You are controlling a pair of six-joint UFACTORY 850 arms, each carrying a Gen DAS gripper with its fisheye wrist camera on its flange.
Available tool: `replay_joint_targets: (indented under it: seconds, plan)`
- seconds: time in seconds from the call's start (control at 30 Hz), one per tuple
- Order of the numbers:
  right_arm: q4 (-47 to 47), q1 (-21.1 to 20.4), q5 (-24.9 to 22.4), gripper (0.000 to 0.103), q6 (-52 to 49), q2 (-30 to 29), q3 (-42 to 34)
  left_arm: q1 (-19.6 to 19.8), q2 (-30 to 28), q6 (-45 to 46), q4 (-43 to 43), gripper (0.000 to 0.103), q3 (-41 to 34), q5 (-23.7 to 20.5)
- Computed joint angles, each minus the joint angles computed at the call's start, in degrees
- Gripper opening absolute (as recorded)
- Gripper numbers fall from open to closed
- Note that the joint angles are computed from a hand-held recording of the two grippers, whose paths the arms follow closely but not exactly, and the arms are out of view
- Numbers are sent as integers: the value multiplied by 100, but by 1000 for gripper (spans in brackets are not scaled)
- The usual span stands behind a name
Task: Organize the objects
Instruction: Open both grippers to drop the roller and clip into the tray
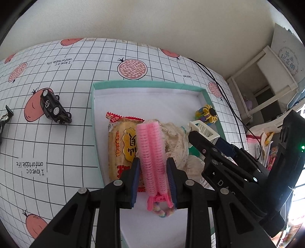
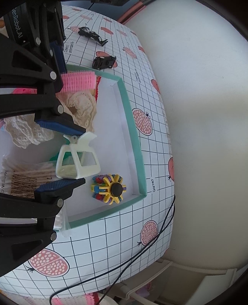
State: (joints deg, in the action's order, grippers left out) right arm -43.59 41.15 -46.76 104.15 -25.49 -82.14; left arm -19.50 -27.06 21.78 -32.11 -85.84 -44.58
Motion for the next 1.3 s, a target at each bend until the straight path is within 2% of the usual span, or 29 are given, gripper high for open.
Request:
replay_joint_targets:
  seconds: [0.17,0.23,0.3,0.37,0.63,0.8,0.97,1.07,1.17,1.23,1.3]
  plan:
    - [41,-8,55,48,1,41,10,14,62,-96,96,30,-1,-4]
    - [93,-14,62,49,-60,41,-15,28,110,-72,86,39,12,-5]
    - [112,-18,100,55,-89,57,-28,36,172,-7,46,46,38,27]
    - [164,-17,90,59,-170,74,-66,50,225,64,2,46,53,41]
    - [108,57,-205,59,-362,119,-307,108,471,302,-234,47,125,138]
    - [81,108,-360,59,-420,156,-450,148,598,284,-237,48,157,359]
    - [230,138,-523,59,-544,144,-590,170,692,-222,281,48,209,741]
    - [287,147,-553,59,-601,148,-634,148,720,-730,849,57,238,975]
    - [270,155,-547,67,-613,146,-653,129,733,-1273,1467,59,261,1156]
    - [275,162,-587,70,-632,126,-678,130,737,-1575,1832,67,265,1235]
    - [275,162,-570,77,-636,120,-680,113,742,-1950,2288,72,283,1339]
